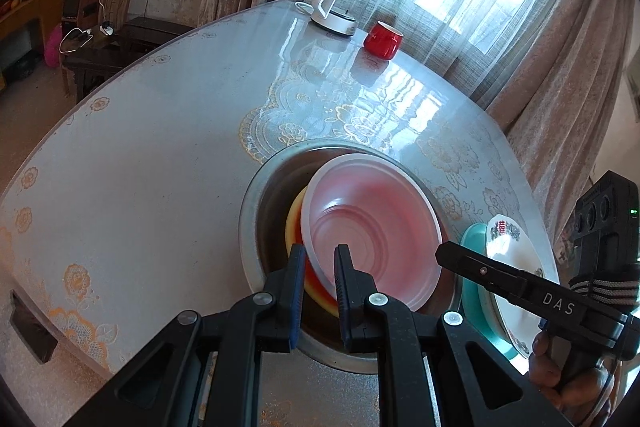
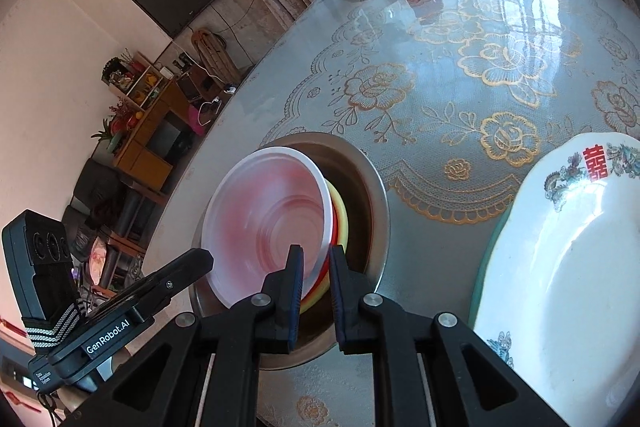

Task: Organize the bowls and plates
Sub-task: 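Open the left gripper and release the red bowl inside the steel bowl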

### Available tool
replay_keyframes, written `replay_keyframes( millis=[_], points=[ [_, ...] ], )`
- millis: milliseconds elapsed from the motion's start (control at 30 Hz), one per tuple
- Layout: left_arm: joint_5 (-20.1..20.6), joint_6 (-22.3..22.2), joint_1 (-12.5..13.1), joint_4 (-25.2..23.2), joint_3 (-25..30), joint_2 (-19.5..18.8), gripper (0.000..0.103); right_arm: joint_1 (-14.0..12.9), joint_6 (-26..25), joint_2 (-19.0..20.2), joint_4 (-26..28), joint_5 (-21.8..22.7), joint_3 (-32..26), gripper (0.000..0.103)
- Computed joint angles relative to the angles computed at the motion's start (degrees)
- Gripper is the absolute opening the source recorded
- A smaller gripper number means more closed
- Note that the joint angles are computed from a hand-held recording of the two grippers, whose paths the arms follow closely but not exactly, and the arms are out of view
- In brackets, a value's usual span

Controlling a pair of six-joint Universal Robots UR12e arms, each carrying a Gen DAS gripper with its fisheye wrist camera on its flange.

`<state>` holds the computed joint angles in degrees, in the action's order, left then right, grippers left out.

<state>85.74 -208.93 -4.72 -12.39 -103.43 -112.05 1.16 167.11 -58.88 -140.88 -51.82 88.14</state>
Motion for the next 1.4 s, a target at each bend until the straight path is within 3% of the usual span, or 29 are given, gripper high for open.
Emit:
replay_keyframes(
  millis=[233, 433, 600, 1400],
  points=[
    [-0.51, 0.1, 0.27, -0.44, -0.12, -0.08, 0.015, 0.82, 0.17, 0.29, -3.53, -3.78, -0.16, 0.014],
    [1.04, 1.44, -0.25, -0.23, -0.13, -0.1, 0.015, 2.26, -3.31, 0.61, -4.15, -7.82, -0.62, 0.012],
    [2.5, 2.59, -0.51, 0.0, -0.18, -0.2, 0.015, 2.23, -5.4, 0.01, -4.33, -7.47, 0.24, 0.012],
    [6.8, 4.67, -1.93, -0.19, 0.27, -0.58, 0.015, 2.06, -3.09, -0.52, -6.98, -7.18, 1.83, 0.014]
  ],
)
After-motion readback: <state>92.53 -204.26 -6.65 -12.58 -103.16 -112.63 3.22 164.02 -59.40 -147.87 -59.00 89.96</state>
